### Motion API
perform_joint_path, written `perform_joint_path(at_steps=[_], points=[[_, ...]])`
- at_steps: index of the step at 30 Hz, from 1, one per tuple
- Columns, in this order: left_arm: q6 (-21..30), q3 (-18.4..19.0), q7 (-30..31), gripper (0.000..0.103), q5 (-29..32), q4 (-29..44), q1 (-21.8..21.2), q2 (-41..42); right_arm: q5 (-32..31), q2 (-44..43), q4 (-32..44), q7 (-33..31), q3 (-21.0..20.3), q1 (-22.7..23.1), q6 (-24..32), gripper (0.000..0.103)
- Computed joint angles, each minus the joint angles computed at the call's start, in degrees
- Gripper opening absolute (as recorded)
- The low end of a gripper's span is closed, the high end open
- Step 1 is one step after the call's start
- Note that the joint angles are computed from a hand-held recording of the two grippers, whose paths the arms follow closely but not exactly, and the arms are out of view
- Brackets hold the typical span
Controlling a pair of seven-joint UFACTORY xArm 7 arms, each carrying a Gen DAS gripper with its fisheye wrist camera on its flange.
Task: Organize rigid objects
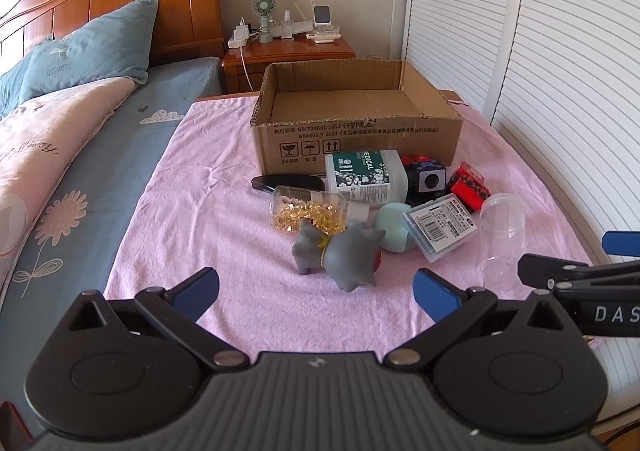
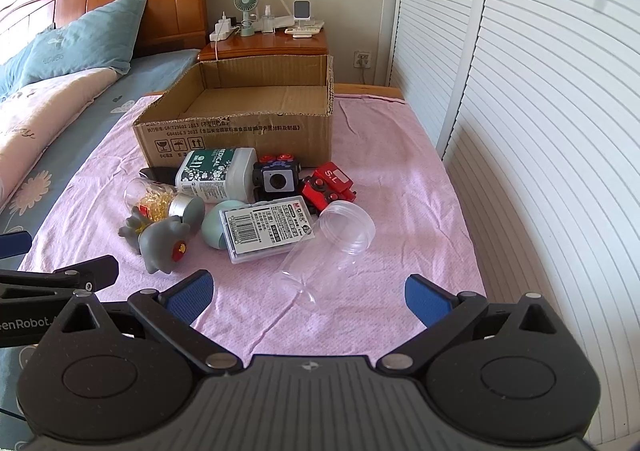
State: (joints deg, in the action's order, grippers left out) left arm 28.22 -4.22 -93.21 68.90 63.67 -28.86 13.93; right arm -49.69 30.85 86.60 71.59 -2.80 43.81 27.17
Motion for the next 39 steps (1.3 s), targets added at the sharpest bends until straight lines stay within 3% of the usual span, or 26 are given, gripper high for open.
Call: perform_joint_path(at_steps=[39], points=[[-0.32, 0.32, 1.28, 0.102, 0.68, 1.31, -0.15, 0.79, -0.64, -0.1, -0.16, -0.13, -0.31, -0.49, -1.66, 0.103]])
